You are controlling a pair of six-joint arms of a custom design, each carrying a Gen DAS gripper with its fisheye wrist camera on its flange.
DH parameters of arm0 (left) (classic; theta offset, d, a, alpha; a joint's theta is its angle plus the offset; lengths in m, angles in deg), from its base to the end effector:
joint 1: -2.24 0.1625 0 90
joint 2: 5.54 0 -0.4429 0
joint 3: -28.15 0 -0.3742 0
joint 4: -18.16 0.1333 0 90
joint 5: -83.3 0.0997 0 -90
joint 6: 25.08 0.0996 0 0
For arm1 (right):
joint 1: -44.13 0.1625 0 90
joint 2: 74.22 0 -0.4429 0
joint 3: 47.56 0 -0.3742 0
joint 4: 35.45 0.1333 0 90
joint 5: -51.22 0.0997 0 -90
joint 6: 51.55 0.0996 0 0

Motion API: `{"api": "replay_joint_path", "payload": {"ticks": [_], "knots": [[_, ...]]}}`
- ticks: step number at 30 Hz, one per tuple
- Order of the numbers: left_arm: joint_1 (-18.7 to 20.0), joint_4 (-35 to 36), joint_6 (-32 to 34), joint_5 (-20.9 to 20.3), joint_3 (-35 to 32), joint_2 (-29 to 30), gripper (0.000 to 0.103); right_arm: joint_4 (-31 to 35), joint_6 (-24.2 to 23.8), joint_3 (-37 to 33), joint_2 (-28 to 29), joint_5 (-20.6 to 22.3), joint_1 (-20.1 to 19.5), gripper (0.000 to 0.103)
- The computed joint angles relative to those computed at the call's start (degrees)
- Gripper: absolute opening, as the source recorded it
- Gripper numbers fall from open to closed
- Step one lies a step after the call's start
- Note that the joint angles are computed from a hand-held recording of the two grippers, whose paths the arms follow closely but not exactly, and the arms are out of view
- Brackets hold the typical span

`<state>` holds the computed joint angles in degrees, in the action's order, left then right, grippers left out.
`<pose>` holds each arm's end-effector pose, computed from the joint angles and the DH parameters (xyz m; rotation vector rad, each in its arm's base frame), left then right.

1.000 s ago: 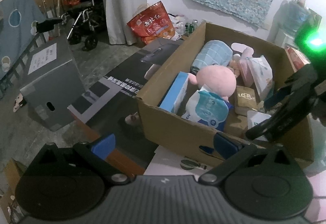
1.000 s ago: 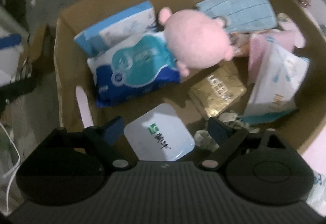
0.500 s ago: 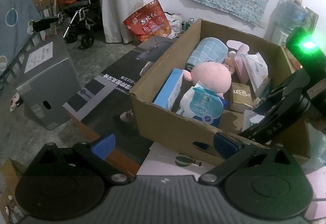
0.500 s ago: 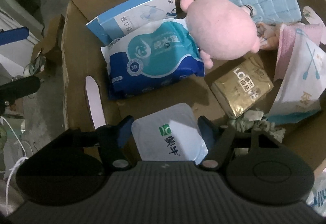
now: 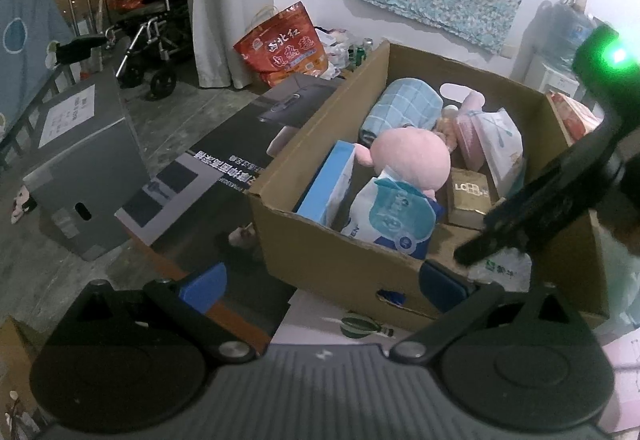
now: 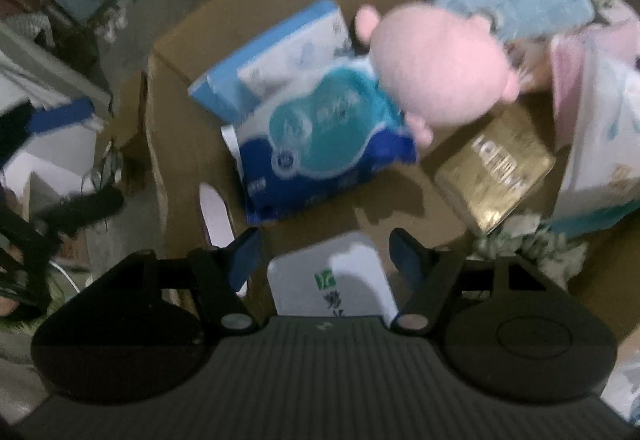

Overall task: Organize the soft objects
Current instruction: 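Grasp the pink plush pig with the right gripper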

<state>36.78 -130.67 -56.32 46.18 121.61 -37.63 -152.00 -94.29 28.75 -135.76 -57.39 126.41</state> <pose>-0.4160 -0.5446 0.0049 0.5146 2.2757 -0.7588 0.0079 -0.6972 0.3844 0.7862 -2.6470 0.0648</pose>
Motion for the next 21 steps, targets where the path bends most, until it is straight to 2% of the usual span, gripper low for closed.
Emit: {"api": "replay_joint_path", "payload": {"ticks": [4,9,21], "knots": [[0.15,-0.95,0.36,0.15,0.30,-0.14,0.103,-2.37,0.31,-1.22,-0.79,2.66,0.44,0.076],[0.31,0.15,-0.41,0.39,0.28,-0.34,0.103,-5.17,2.99,-3.76,-0.17,5.33,0.47,0.077],[-0.23,2.32,-2.46,1.83,0.88,-1.40,0.103,-9.20,8.18,-10.09,5.29,5.27,-0.78,0.082]]}}
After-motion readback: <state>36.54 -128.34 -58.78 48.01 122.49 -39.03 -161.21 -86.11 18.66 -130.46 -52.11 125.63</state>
